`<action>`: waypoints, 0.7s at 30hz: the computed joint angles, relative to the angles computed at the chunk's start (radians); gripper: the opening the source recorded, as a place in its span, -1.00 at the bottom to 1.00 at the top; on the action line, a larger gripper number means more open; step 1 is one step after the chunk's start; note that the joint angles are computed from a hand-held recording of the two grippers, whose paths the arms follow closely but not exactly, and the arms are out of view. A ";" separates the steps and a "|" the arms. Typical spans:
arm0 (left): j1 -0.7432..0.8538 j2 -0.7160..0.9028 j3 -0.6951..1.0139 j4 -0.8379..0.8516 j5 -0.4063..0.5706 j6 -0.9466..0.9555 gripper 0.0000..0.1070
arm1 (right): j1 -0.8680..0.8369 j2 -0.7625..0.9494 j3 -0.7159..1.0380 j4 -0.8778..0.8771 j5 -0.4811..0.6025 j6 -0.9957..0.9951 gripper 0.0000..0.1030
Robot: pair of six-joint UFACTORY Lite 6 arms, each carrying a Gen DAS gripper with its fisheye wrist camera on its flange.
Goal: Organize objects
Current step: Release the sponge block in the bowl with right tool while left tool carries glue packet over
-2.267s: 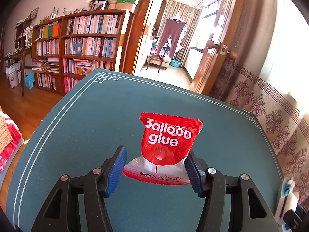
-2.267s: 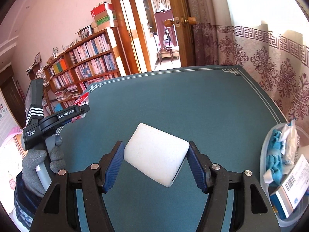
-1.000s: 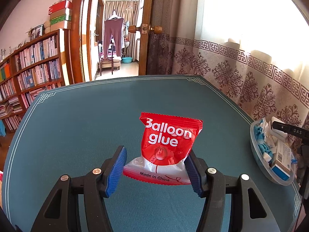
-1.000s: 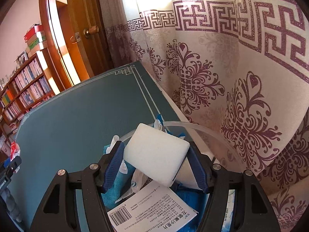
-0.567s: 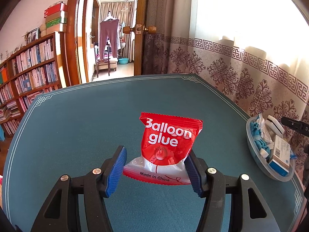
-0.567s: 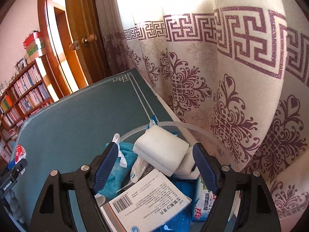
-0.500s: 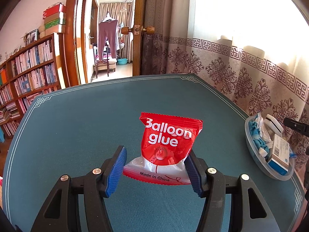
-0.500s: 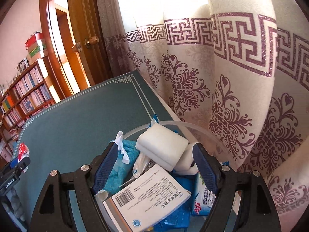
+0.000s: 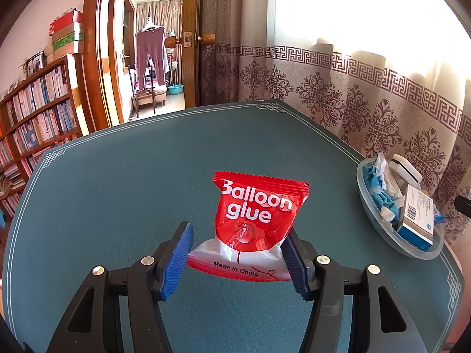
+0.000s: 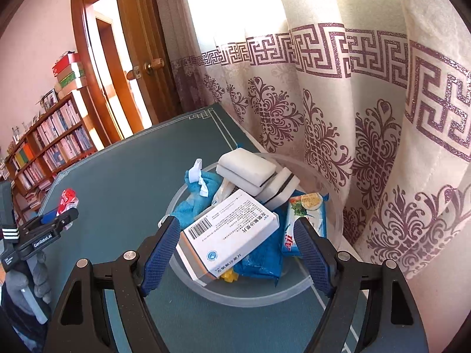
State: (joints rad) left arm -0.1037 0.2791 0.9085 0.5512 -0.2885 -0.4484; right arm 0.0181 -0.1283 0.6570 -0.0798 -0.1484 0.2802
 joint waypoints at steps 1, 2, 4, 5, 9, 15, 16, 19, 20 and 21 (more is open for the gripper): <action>-0.018 -0.008 -0.008 -0.034 0.008 0.030 0.18 | -0.001 -0.015 -0.015 0.005 -0.001 -0.011 0.56; -0.037 -0.018 -0.017 -0.068 0.014 0.061 0.18 | -0.006 -0.024 -0.026 -0.028 -0.003 0.017 0.56; -0.078 -0.043 -0.034 -0.110 0.027 0.094 0.18 | -0.019 -0.037 -0.045 -0.163 -0.013 0.146 0.56; -0.099 -0.056 -0.038 -0.120 0.035 0.101 0.18 | -0.027 -0.037 -0.050 -0.238 -0.022 0.219 0.56; -0.182 -0.092 -0.033 -0.170 0.065 0.120 0.18 | -0.052 -0.049 -0.081 -0.356 -0.061 0.325 0.56; -0.290 -0.044 0.055 -0.148 0.121 0.029 0.18 | -0.101 -0.092 -0.155 -0.373 -0.131 0.311 0.56; -0.310 -0.030 0.073 -0.197 0.131 0.069 0.18 | -0.110 -0.098 -0.167 -0.369 -0.145 0.301 0.56; -0.364 0.015 0.130 -0.335 0.160 0.195 0.18 | -0.142 -0.100 -0.192 -0.424 -0.185 0.332 0.56; -0.377 0.032 0.152 -0.382 0.171 0.239 0.18 | -0.153 -0.095 -0.198 -0.429 -0.202 0.331 0.56; -0.392 0.051 0.177 -0.463 0.183 0.314 0.18 | -0.168 -0.088 -0.206 -0.445 -0.221 0.342 0.56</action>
